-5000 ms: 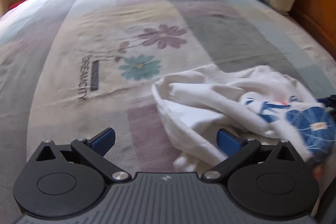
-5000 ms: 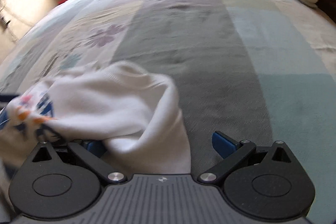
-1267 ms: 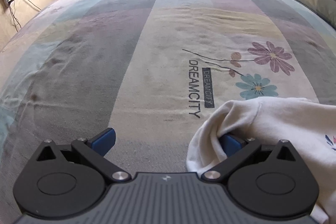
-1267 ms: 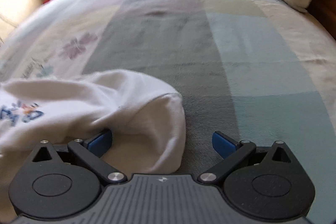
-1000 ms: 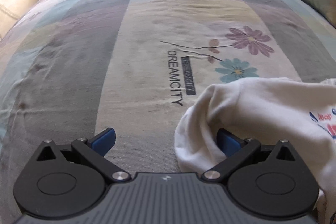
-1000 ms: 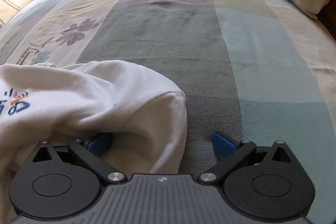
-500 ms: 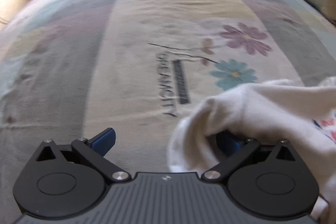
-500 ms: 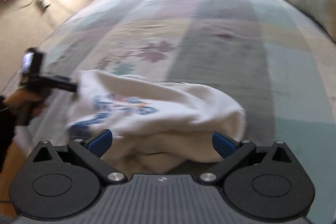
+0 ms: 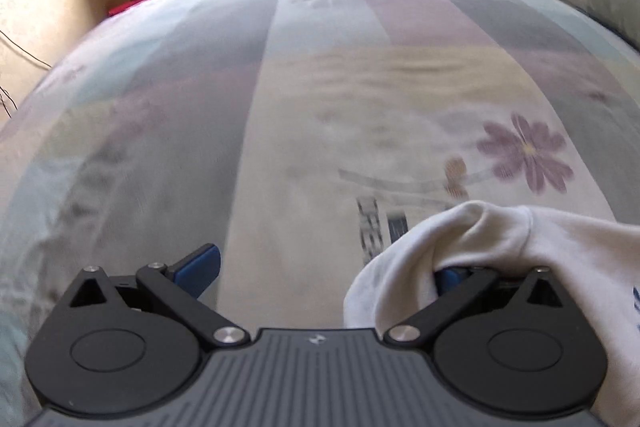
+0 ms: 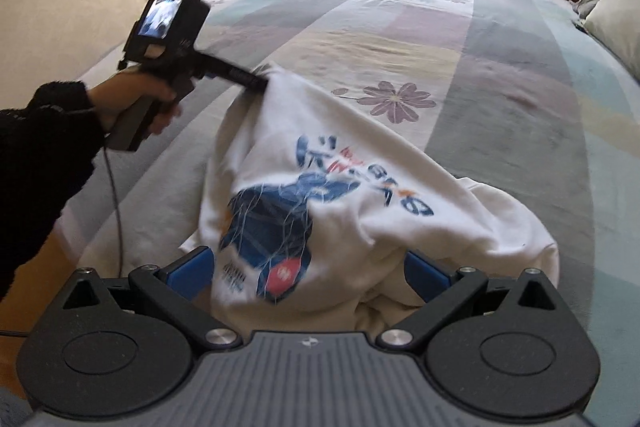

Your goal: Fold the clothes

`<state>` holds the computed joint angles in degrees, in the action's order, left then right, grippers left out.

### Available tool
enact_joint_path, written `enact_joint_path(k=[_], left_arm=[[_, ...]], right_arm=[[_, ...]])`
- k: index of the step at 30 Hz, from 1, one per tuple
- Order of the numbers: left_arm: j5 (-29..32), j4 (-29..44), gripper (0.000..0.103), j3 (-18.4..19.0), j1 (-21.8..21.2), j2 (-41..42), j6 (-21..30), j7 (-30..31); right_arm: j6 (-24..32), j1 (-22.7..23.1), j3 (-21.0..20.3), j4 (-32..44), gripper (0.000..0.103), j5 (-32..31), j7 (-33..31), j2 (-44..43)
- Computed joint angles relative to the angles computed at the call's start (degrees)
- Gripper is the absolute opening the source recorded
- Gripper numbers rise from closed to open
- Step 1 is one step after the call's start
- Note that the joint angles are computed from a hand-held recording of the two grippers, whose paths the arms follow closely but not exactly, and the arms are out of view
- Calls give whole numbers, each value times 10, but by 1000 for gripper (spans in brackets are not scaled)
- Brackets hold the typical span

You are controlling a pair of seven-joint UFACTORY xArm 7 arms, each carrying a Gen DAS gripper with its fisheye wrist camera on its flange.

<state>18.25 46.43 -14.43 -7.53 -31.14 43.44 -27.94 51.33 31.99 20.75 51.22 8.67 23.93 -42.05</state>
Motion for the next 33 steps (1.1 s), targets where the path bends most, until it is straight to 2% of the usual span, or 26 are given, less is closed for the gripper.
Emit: enact_joint_path(k=[2,6,7,9,12,20,25,28,33], left_arm=[[27,28,103,-11,24,25,-2,-20],[91,73,101,-35,66,64,4,-97],[86,82,100,-22,53,74,11,-92],[53,86,100,1,24,84,29,-53],[29,62,100,14,-2,66,40,-25],[-145,-52,101,55,-83,-107,75,46],[-235,-115,101,42,-123,-194,109,36],[-248,-143,101,19,-125,-226,119,7],[-265,-153,101,12,-130,-245,114,-26]], right_arm=[[-6,-1,1,-1,103,3,8,0],[-12,-2,1,-4,103,9,22,-1],[-12,-2,1,-6,103,10,26,-2],[-11,-2,0,-8,103,12,34,-3],[-8,2,1,-12,103,13,41,-7],[-11,13,-1,-27,103,24,48,-30],[-9,21,7,-34,103,34,67,-45],[4,25,12,-32,103,31,72,-57],[24,20,16,-35,103,28,86,-80]])
